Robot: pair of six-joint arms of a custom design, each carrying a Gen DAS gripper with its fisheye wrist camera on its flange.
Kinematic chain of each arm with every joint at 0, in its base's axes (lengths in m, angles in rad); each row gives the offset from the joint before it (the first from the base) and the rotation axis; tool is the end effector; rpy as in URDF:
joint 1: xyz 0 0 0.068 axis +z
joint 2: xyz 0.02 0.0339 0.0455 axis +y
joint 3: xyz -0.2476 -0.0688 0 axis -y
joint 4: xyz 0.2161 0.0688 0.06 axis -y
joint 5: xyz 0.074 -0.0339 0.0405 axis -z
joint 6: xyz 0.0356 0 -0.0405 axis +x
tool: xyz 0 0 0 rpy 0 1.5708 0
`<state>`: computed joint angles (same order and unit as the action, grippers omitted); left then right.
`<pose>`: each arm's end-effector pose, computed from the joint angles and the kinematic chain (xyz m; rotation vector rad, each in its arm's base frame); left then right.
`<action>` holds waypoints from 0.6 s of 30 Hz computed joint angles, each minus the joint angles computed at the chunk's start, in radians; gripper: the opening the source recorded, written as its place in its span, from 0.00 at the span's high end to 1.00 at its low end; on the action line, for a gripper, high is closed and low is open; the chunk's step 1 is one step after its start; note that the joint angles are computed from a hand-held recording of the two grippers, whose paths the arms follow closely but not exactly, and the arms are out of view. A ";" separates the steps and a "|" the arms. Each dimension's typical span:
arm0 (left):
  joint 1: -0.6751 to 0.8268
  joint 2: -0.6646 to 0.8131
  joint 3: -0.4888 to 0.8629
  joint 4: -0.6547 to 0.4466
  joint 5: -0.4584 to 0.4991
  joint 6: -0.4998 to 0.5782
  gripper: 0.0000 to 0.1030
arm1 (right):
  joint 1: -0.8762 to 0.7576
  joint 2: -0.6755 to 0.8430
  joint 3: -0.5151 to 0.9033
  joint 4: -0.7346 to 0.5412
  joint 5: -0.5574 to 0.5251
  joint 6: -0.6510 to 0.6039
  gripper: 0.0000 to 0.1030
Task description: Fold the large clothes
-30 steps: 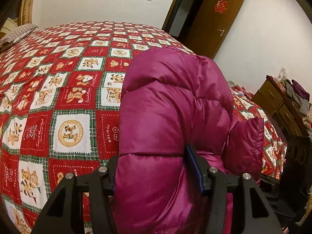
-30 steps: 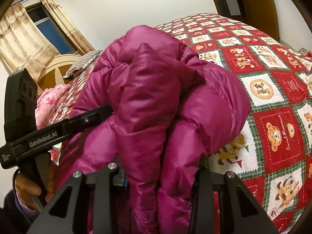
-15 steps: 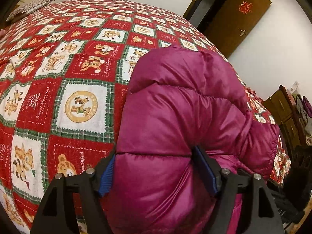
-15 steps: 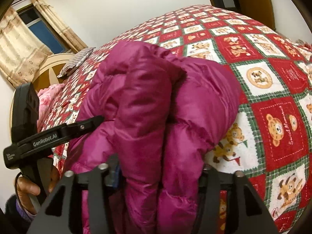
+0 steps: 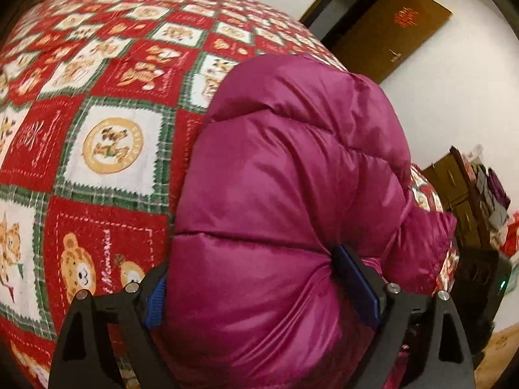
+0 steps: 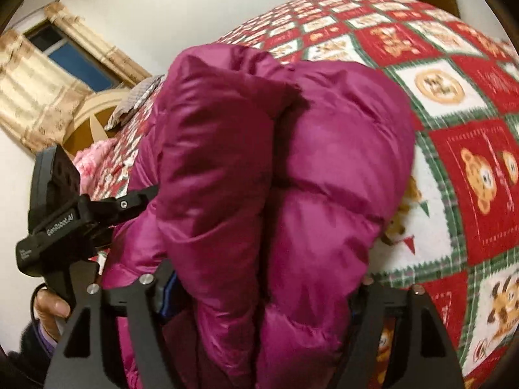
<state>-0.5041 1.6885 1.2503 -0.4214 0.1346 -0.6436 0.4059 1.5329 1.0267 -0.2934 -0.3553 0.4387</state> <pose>0.2968 -0.1692 0.2392 -0.1134 2.5350 -0.6550 0.2740 0.1312 0.2316 -0.1388 2.4596 0.8112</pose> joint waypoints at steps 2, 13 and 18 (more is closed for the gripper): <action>-0.017 -0.019 -0.022 0.025 -0.010 0.021 0.17 | 0.014 0.001 0.014 -0.013 0.007 -0.006 0.42; -0.038 -0.104 -0.014 0.023 0.000 0.000 0.32 | 0.049 -0.104 0.021 -0.058 0.090 -0.021 0.64; -0.091 -0.069 0.111 -0.031 -0.042 0.011 0.32 | 0.012 -0.198 0.001 -0.076 0.104 -0.022 0.64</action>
